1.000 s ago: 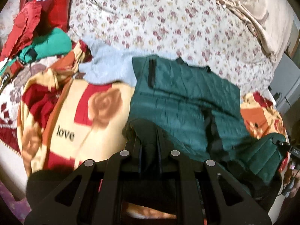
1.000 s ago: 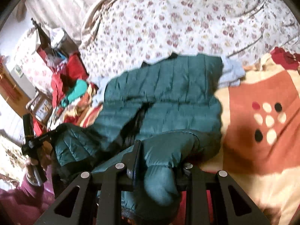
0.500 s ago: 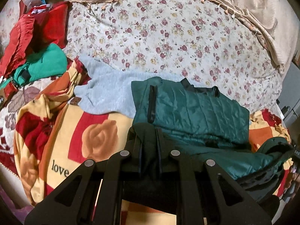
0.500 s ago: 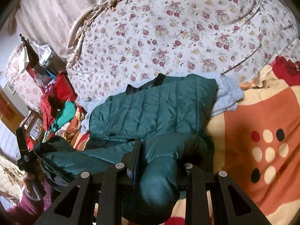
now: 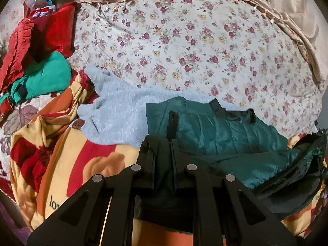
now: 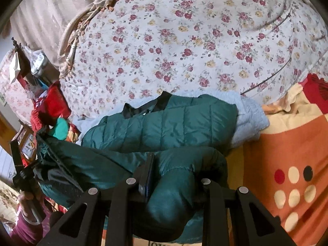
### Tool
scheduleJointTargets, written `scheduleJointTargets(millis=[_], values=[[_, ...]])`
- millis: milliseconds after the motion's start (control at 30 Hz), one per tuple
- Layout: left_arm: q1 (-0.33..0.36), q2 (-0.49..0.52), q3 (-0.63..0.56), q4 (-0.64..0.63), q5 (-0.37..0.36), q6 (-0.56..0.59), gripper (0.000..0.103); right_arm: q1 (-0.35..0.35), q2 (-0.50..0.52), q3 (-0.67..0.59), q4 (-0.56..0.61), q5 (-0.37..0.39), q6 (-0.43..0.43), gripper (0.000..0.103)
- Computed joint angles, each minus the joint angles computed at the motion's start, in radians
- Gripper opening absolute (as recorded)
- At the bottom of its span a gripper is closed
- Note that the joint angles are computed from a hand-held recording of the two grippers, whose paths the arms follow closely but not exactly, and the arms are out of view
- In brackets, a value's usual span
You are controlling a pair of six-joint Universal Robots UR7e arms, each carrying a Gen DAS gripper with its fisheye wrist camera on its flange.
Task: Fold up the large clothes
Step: 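Lift the hem with both grippers and fold it toward the collar, then release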
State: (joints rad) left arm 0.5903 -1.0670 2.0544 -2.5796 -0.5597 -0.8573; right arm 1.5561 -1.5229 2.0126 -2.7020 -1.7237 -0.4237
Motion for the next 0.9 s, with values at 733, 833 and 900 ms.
scheduleJointTargets(millis=[733,833,900], values=[[0.162,0.22,-0.298,0.01,0.067,0.075,0.011,0.026,0.288,-0.243,-0.116,-0.139,0.011,0.024],[0.185,0.261,-0.335,0.027,0.077,0.078,0.012,0.01,0.326,-0.268,-0.124,-0.139,0.025,0.024],[0.196,0.28,-0.347,0.013,0.081,0.092,0.013,-0.005,0.35,-0.285,-0.122,-0.134,0.038,0.024]])
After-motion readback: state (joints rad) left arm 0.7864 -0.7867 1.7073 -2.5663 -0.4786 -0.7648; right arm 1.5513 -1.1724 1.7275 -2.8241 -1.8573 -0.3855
